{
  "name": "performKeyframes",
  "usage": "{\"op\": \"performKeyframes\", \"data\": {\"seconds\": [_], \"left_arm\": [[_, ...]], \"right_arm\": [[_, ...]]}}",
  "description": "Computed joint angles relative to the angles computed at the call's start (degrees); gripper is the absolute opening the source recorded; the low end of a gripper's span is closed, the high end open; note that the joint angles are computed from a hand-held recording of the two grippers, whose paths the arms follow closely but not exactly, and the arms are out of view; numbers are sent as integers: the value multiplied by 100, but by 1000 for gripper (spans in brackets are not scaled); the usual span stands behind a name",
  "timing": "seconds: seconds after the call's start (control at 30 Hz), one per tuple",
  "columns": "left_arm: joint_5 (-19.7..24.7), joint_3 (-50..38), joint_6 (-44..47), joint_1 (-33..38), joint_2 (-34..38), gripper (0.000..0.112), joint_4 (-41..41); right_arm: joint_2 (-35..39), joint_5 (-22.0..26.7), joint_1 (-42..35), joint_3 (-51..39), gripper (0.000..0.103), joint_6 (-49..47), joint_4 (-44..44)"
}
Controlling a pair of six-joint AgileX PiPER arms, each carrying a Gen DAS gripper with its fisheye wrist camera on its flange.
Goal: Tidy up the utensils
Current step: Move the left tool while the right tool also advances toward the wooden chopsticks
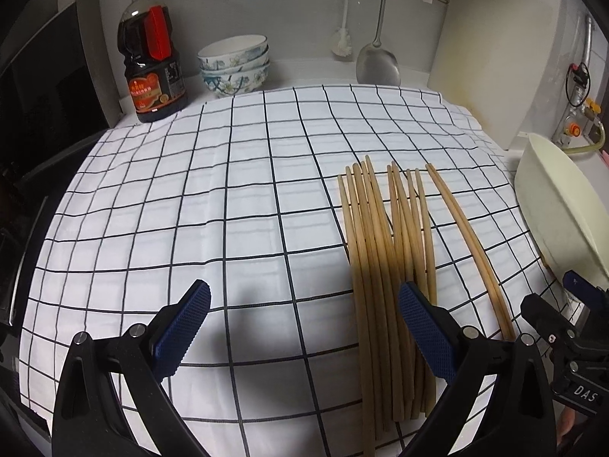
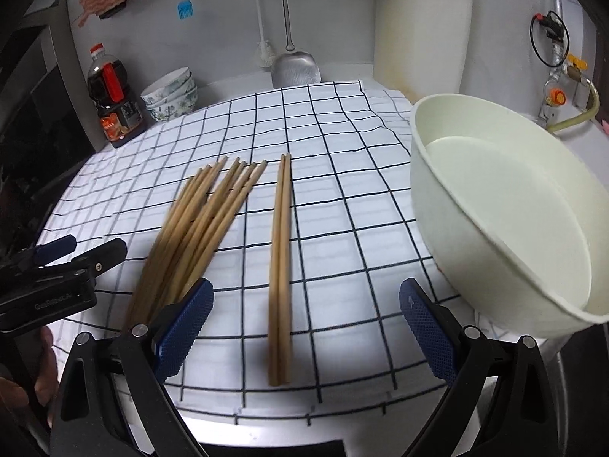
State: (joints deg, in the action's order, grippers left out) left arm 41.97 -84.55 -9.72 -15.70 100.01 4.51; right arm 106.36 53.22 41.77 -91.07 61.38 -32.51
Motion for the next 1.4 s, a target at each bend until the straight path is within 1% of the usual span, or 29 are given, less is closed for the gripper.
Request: {"op": "performKeyframes", "data": {"seconds": [0.13, 0.43, 0.73, 1.4], "left_arm": [[23, -108, 11, -30, 170, 97, 73], [3, -218, 171, 101, 373, 97, -83], [-7, -272, 166, 81, 503, 97, -15], [-44, -290, 131, 59, 617, 97, 77]], "right_arm": [[226, 130, -95, -223, 94, -171, 53], [605, 582, -198, -625, 94, -205, -72], [803, 793, -185, -768, 94, -300, -128], [752, 642, -179, -586, 94, -341, -292]]}}
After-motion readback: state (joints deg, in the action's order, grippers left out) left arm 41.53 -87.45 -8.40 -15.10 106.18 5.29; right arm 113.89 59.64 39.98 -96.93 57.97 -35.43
